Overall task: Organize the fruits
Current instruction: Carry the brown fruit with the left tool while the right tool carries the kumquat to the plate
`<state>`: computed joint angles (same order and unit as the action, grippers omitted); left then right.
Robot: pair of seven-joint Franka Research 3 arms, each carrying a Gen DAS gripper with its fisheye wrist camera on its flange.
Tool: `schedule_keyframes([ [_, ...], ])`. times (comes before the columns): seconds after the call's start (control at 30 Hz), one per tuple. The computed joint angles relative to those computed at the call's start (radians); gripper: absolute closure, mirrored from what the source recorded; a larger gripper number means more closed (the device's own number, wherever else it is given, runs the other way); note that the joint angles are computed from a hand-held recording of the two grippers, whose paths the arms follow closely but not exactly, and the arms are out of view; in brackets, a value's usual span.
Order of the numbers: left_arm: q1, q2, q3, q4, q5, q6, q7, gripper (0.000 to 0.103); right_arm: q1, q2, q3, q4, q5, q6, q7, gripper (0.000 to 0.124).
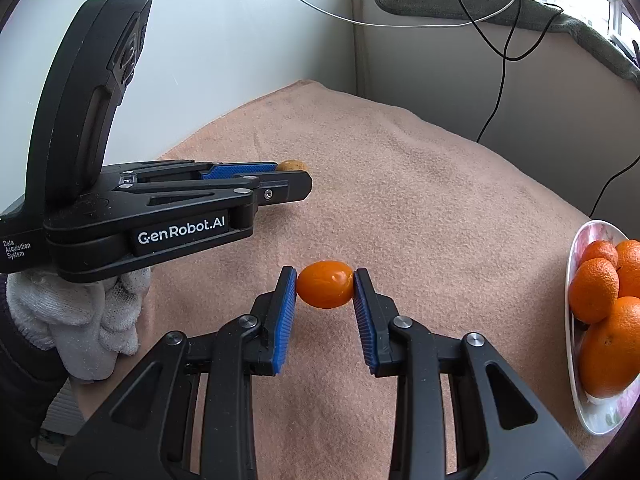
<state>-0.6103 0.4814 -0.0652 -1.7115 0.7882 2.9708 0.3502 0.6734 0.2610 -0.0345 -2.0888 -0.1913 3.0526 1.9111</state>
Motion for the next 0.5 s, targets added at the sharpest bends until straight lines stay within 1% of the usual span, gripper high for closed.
schedule_keyframes([
  [0.13,-0.017,-0.007,0.007,0.001,0.015,0.001,-0.017,0.077,0.008,-0.036,-0.021,-0.043,-0.019,0.025,0.023,0.094],
  [0.3,-0.033,-0.011,0.006,0.015,0.039,-0.008,-0.033,0.077,-0.004,-0.096,-0.03,-0.111,-0.046,0.057,0.062,0.094],
  [0.43,-0.046,-0.014,0.002,0.021,0.057,-0.012,-0.047,0.077,0.002,-0.143,-0.057,-0.165,-0.123,0.083,0.147,0.094],
  [0.5,-0.047,-0.011,-0.007,0.028,0.058,-0.014,-0.044,0.077,0.013,-0.166,-0.084,-0.19,-0.206,0.095,0.229,0.094],
])
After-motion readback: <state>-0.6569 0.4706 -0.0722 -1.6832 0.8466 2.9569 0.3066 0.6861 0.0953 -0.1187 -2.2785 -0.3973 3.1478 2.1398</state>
